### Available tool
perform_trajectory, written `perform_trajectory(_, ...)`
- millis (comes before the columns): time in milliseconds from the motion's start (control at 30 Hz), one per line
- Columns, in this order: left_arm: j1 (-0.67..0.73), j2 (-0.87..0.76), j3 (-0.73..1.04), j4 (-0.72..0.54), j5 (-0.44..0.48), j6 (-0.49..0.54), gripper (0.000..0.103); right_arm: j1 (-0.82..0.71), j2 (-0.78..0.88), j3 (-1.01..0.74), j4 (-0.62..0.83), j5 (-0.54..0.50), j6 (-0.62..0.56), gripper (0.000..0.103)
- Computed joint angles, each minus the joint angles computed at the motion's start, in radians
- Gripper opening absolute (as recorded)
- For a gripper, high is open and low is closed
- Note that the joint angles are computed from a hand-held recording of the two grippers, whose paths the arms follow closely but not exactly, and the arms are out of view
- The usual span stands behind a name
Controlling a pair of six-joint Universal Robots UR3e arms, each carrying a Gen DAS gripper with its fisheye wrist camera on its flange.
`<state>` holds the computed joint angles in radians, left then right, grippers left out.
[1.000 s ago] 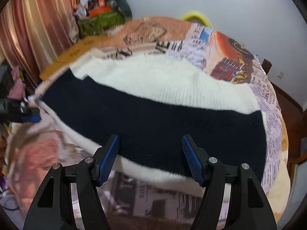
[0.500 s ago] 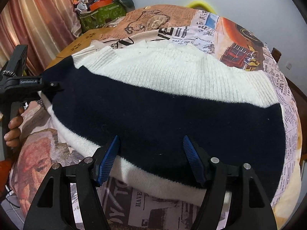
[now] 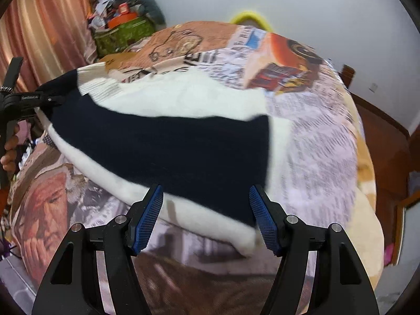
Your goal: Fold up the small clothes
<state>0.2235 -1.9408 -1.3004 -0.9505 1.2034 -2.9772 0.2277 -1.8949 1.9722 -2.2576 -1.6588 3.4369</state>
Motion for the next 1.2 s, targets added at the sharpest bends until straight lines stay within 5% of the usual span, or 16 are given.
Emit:
perform_trajectory(333,-0.152,-0.061,0.371,-0.221,-0.097,-0.048,0.026,-0.168,-0.107,0.194,-0.045,0.187,-0.027,0.065)
perform_trajectory(600,-0.408,-0.210,0.688,-0.287,-0.003,-0.041,0.026,-0.209,-0.187,0.162,-0.054,0.219,-0.050,0.065)
perform_trajectory(833,-0.534,-0.249,0.686,-0.254,0.062,-0.013,0.026,-0.272,-0.075,0.012,-0.083,0.338,-0.131,0.065)
perform_trajectory(1033,-0.544,-0.206,0.590,-0.235,0.034,0.031,0.025,-0.331,0.139,-0.169,-0.052,0.374,-0.186,0.064)
perform_trajectory(1200,-0.558,-0.187,0.567,-0.235,0.022,0.076,0.025,-0.398,0.150,-0.179,-0.123,0.397,-0.188,0.064)
